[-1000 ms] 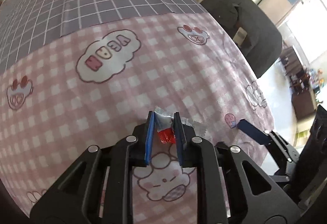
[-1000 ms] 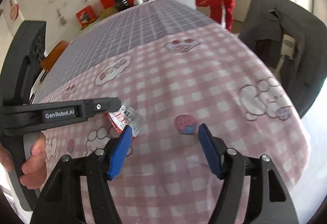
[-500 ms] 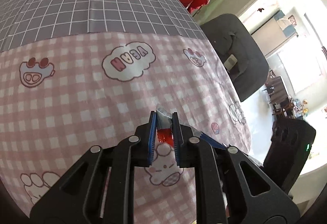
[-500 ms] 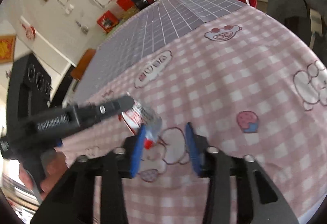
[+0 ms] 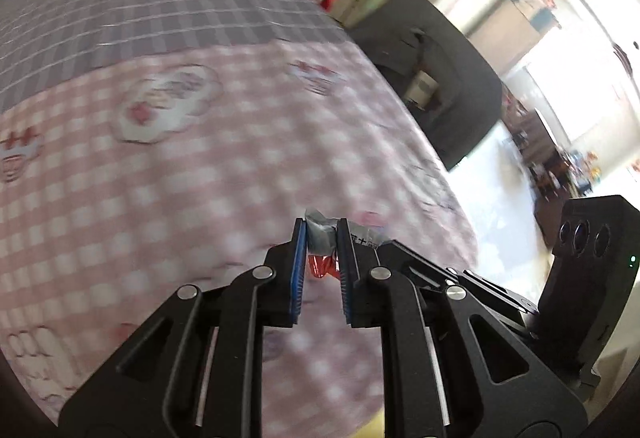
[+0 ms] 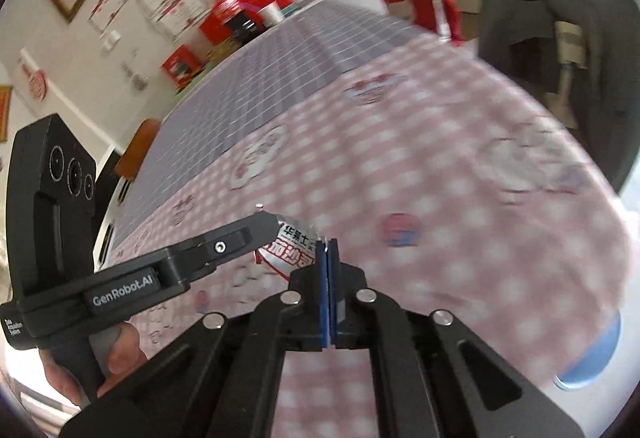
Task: Collect trash
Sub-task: 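Carry the red-white wrapper over the wastebasket and open the right tool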
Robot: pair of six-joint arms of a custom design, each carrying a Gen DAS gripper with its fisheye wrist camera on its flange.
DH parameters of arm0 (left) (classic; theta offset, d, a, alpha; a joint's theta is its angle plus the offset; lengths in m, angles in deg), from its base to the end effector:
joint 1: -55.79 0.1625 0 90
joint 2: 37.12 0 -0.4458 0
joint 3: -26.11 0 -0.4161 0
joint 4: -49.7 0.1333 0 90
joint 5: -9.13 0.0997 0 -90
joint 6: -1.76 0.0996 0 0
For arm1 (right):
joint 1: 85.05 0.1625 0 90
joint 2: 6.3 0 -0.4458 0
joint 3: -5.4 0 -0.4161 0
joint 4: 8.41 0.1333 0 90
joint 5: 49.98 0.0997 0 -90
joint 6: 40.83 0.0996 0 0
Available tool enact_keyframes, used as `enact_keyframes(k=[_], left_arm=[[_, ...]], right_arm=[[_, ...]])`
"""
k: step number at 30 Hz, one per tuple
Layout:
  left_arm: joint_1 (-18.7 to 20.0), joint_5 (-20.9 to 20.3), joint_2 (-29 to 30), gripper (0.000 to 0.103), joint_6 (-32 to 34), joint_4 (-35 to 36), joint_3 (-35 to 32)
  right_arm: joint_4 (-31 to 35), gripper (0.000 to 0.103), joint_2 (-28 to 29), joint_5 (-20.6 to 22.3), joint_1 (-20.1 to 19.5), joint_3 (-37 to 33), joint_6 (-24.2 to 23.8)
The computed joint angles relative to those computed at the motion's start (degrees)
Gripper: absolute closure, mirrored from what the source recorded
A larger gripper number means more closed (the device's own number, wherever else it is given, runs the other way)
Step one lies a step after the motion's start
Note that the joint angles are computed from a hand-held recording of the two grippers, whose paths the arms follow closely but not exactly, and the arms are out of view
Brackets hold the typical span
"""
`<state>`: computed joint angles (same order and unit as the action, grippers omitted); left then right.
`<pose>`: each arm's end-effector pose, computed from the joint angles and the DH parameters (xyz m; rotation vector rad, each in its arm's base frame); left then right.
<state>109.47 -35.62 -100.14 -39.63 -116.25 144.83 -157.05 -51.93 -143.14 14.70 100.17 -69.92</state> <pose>-0.1641 -0.5677 0.1848 -0.3023 2.5386 -1.0211 0.2443 -0.6670 0.0848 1.0077 -2.8793 0.2357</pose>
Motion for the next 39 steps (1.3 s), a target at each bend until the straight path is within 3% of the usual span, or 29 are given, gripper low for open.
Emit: enact_keyframes(k=[9, 20, 29, 35, 37, 38, 39], left_arm=[[-1.35, -6.40, 11.45, 0.088, 8.63, 1.21, -10.97], [-3.38, -14.40, 27.12, 0.087, 17.56, 7.15, -28.22], [-3.07, -20.96, 40.28, 0.086, 20.62, 18.00, -44.74], [-2.72, -21.59, 48.18, 0.084, 21.68, 26.48, -55.71], [-2.63, -19.71, 50.46, 0.077, 21.57, 30.05, -59.12], [-2.42, -18.15, 51.55, 0.062, 21.13, 32.00, -60.88], [-2.40, -15.50, 52.63, 0.051, 19.77, 33.78, -62.48]], right_arm=[[-7.18, 0.101, -6.34, -3.88, -4.60, 3.21, 2.21], [-11.03, 0.101, -14.66, -5.64, -12.75, 5.07, 3.90], [-11.27, 0.101, -17.63, -8.82, -19.62, 3.66, 7.42], [-10.92, 0.101, -17.60, -9.67, -23.07, 2.39, 8.41], [-11.05, 0.096, -17.15, -9.15, -24.01, 1.64, 8.27], [-10.88, 0.092, -16.47, -8.57, -24.56, 0.72, 6.94], [-11.32, 0.079, -15.74, -10.12, -24.60, 0.06, 6.66]])
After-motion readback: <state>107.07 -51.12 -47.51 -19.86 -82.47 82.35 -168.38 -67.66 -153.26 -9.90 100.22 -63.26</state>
